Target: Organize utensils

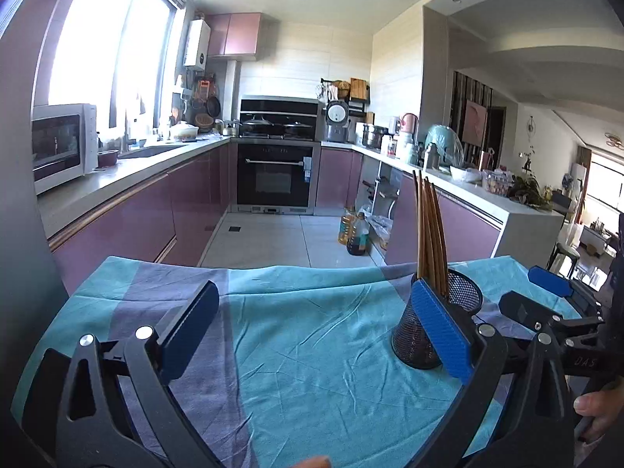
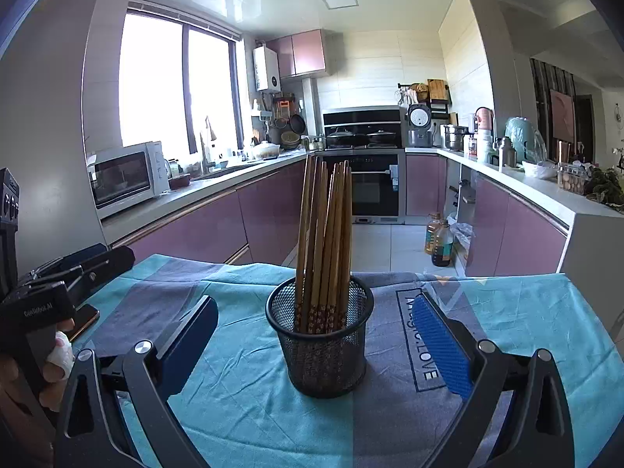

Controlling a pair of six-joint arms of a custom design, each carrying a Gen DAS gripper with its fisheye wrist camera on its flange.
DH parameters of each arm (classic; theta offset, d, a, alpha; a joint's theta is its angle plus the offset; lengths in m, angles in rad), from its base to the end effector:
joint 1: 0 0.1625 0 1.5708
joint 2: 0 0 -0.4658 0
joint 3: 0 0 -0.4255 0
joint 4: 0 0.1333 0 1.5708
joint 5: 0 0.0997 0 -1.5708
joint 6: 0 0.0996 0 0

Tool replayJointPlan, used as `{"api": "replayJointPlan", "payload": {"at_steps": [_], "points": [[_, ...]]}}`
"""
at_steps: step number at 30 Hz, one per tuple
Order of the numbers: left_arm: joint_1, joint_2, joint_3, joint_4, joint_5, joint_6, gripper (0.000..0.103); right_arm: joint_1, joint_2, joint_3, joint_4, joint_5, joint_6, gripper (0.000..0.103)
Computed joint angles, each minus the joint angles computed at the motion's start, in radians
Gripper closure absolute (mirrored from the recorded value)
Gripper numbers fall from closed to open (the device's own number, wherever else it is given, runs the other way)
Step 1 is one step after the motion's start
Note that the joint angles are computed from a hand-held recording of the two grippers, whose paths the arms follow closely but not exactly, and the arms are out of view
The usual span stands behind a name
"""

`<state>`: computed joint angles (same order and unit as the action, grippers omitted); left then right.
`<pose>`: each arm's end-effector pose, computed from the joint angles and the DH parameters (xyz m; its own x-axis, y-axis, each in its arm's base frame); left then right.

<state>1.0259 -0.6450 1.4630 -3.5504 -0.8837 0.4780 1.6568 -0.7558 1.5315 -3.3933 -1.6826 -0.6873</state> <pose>-0.2329 -0.7633 0.1928 -0.7600 0.0704 -0.6461 0.6260 0.3467 -0.6985 0.1886 -0.7650 0.2208 -0.7444 -0.3079 0.5925 -0.6666 0.3922 -0.6338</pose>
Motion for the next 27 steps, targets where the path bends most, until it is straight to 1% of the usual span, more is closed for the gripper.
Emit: {"api": "replayJointPlan", "payload": {"at_steps": [6,11,18,27], "points": [[-0.007,-0.029,0.068,-0.098,0.012,0.030,0.006,0.009,-0.002,0.043,-0.094,0.004,-0.017,0.006],[-0.017,-0.039,0.094,-0.158,0.023,0.054,0.006,0.015,-0.001,0.072,-0.168,0.009,-0.038,0.006],[-0.026,-0.048,0.120,-0.222,0.032,0.088,0.006,0.019,-0.001,0.094,-0.217,0.019,-0.043,0.006],[-0.034,-0.048,0.133,-0.253,0.047,0.110,0.006,0.022,-0.002,0.105,-0.242,0.019,-0.039,0.006]]}}
